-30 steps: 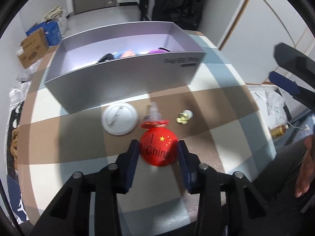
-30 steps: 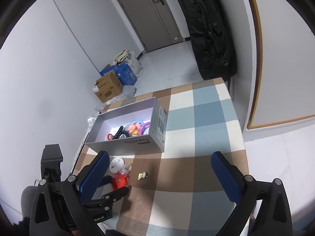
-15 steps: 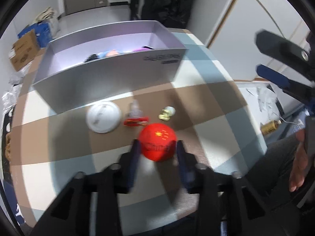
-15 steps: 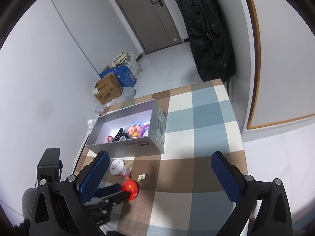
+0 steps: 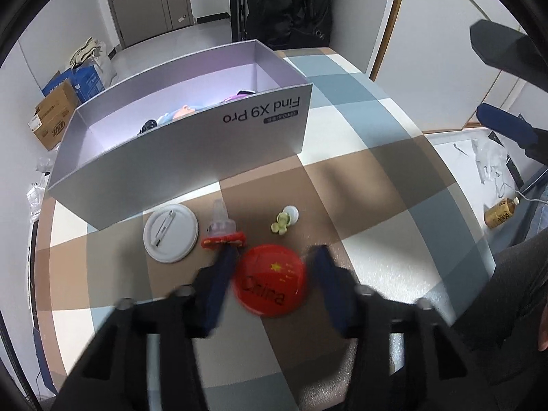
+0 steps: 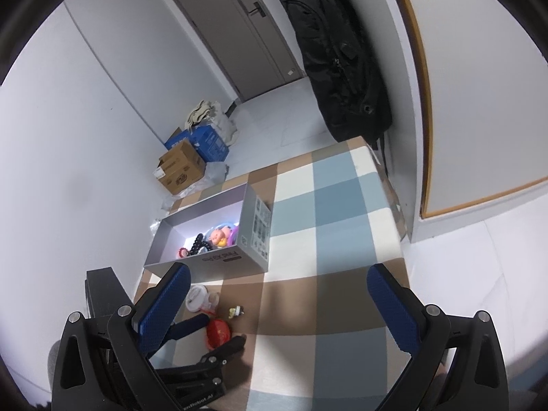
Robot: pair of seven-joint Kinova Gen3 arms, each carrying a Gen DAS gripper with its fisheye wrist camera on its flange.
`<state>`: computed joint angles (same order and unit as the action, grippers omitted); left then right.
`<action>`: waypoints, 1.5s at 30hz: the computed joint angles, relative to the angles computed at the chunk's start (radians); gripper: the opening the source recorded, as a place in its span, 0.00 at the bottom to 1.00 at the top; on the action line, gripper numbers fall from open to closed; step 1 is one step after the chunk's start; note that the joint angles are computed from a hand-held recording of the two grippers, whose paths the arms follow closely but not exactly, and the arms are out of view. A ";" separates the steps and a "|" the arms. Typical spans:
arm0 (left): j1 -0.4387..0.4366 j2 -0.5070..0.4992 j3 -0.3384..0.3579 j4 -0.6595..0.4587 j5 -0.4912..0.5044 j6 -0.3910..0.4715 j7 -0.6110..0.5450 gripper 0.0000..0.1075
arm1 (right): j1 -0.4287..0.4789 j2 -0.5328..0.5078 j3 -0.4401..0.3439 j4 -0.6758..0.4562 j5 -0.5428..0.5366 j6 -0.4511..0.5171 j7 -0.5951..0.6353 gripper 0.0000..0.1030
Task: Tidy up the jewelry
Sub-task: 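Lift the red badge with the left tool while the right tool reaches the yellow charm, then grasp the yellow charm with the right tool while the left tool holds the badge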
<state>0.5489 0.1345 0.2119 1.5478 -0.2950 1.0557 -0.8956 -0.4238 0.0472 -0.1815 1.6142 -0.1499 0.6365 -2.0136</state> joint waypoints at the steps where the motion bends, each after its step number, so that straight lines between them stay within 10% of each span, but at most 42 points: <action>1: -0.004 -0.001 -0.001 0.001 0.007 0.000 -0.007 0.33 | 0.001 -0.002 0.001 0.002 0.000 -0.002 0.000 1.00; 20: -0.191 -0.239 -0.006 0.157 0.162 -0.189 -0.039 0.33 | -0.045 0.110 -0.016 -0.110 0.008 0.139 0.042 0.98; 45: -0.345 -0.309 -0.032 0.221 0.314 -0.286 -0.097 0.33 | -0.331 0.307 0.013 -0.343 0.344 0.416 0.125 0.22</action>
